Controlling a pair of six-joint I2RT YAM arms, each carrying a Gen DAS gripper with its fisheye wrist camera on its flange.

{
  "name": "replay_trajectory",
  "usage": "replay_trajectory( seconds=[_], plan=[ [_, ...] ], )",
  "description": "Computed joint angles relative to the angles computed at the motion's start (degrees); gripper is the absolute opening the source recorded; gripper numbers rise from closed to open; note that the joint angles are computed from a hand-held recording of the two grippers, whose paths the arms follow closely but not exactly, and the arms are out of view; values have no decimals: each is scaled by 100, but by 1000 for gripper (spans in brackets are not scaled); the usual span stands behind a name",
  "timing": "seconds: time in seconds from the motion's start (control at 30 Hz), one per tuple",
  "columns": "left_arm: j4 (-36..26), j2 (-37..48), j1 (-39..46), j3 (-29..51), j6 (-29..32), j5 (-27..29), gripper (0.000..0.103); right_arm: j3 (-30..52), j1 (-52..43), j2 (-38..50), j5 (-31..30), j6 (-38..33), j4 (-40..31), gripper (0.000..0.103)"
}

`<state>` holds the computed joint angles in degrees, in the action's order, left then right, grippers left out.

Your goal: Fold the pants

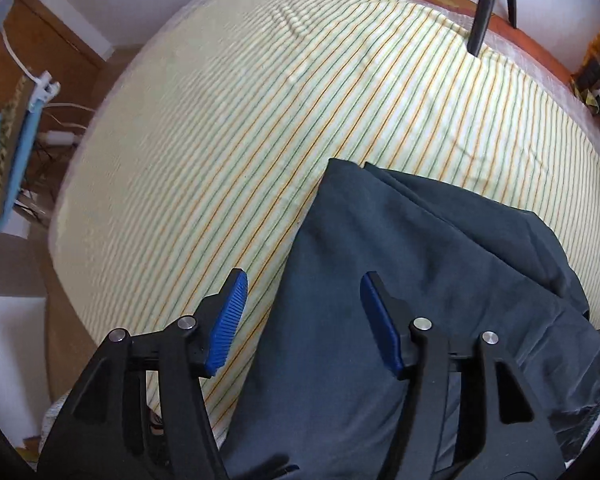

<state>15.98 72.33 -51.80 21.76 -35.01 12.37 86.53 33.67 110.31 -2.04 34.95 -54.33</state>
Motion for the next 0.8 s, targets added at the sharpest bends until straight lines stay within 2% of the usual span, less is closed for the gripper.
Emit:
replay_trajectory(
  seconds=[0.1,0.17,0.2,0.23,0.27,0.3,0.43,0.57,0.67,0.73,0.8],
  plan=[
    [24,69,-142,78,26,-128,8,688,160,566,277,-117,-626,62],
    [-33,9,-241,97,101,-217,7,1042,301,872,677,-285,-1042,62],
    [-31,1,-262,114,128,-215,7,1043,322,904,763,-361,-1096,57],
    [-47,-67,-229,86,135,-163,7,929,301,852,746,-420,-1037,45],
    [-30,-73,-192,87,125,-107,7,795,260,781,661,-446,-962,12],
    [4,-81,-122,72,105,-21,6,517,186,589,512,-442,-751,5],
    [203,-108,423,-31,-39,783,4,-801,-42,-512,167,-68,491,3],
    [320,-362,1056,-215,-114,1402,2,-1519,-298,-1315,-266,419,1391,3],
    [159,-689,1546,-238,-67,1661,2,-1520,-322,-1473,-325,646,1660,3],
    [-8,-947,1908,-256,-48,1841,2,-1284,-262,-1391,-380,659,1807,3],
    [-424,-1308,2459,-243,168,2092,1,-882,-94,-1178,-298,623,1798,3]
  ],
)
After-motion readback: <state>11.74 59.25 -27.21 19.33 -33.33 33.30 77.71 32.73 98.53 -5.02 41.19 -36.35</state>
